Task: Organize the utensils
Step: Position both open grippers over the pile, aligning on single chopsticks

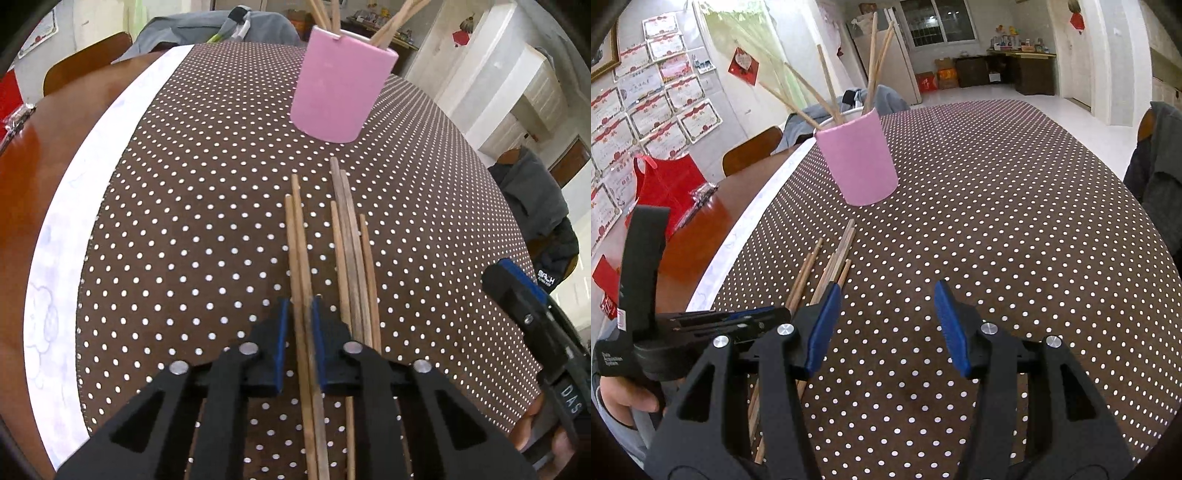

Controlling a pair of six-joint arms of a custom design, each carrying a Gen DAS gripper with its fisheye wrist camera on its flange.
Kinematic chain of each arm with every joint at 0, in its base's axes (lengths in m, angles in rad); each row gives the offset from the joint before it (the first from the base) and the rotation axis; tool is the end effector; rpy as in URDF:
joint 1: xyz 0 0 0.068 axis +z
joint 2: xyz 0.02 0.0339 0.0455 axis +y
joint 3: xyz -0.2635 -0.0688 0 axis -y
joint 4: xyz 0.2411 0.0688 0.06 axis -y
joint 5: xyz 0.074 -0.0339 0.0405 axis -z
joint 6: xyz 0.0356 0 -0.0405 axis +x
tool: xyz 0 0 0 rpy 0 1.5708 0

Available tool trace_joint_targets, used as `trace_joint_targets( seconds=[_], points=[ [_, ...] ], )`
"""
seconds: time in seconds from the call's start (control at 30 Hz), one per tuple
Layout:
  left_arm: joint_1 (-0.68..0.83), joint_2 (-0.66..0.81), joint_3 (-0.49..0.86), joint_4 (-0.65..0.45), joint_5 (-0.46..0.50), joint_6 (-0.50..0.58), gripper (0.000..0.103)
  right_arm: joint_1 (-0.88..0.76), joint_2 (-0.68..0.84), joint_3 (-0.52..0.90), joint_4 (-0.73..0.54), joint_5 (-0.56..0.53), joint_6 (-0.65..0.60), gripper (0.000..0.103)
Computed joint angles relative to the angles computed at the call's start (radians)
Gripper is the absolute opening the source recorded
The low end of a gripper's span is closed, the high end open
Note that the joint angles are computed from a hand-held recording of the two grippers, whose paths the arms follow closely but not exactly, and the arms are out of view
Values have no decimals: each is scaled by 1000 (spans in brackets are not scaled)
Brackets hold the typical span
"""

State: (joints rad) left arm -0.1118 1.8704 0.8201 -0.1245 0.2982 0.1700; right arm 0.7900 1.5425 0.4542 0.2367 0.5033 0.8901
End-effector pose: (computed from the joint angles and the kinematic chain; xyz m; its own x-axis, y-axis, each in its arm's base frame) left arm 0.3083 -0.0451 0.0863 -0.8665 0.2600 -0.4260 0.3712 0.9063 -0.2019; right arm 0.1859 0.1633 0.1120 -0.6430 0.3182 -0.6966 0.1606 0.9454 0.2836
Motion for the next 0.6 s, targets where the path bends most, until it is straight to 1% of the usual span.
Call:
trace_joint_targets(
  seconds=[0.23,0.37,0.43,0.5,0.6],
  points=[
    [30,-6,9,-32,1,18,11,11,47,35,-4,-11,-6,53],
    [52,-7,11,-53,27,25,12,14,58,46,-7,-14,-8,53],
    [60,-14,8,-56,27,23,12,12,57,50,-11,-16,-12,53],
    [64,-16,7,-56,24,26,16,12,56,50,-14,-16,-13,53],
    [69,-22,5,-57,16,23,17,12,62,55,-12,-17,-16,53]
  ],
)
